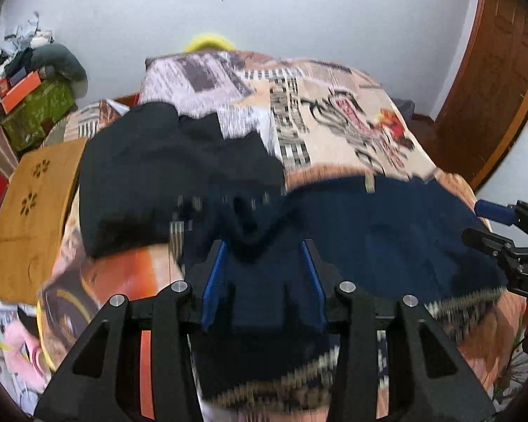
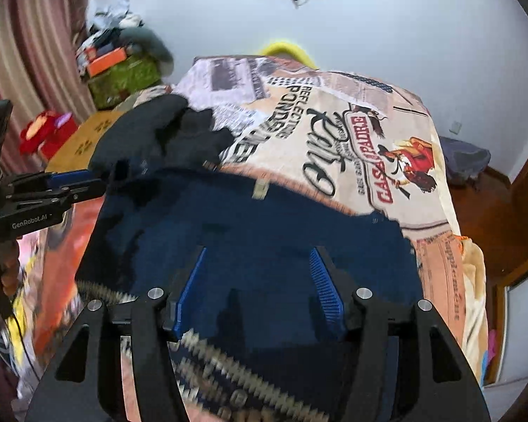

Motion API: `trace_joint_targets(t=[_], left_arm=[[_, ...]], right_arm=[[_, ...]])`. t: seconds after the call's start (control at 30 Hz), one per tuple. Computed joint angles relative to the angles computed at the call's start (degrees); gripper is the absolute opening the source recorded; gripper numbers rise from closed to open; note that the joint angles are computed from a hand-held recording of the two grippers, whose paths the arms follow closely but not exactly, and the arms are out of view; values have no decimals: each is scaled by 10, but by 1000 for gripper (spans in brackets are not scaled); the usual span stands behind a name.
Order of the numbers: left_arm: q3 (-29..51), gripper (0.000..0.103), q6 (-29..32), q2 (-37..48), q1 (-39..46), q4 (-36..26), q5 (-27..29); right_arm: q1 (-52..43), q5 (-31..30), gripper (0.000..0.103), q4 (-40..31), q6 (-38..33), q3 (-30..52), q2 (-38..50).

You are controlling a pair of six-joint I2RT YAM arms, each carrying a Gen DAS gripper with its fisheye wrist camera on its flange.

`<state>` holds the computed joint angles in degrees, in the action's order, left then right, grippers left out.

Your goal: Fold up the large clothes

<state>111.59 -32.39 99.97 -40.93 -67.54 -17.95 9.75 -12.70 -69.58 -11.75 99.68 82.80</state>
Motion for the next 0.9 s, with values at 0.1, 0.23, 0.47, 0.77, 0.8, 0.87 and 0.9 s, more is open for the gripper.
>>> trace_joint_targets(t=[0.1,0.23,0.47,0.77,0.8,0.87,0.9], left_arm=[[-53,44,-35,-43,-31,-11,-14],[-100,47,-84,-87,-68,-24,-34],[-179,55,-205,-150,-116,-17,-32],[-373,58,-323,-226,-114,128,62],[-400,58,-331,-234,-105,156,84],[-447,58,-343,-250,-93,206,107],[-469,58,-345,-258,-86,228,119]], right_arm=[[16,21,56,-9,-7,-32,-45],[39,45,68,-9,-1,-69,-103],[53,34,81,12,78,-130,-178],[78,87,81,26,98,-202,-193],[76,86,81,26,94,-208,-192],[64,82,81,34,88,-222,-190],[58,86,81,40,86,-229,-188]])
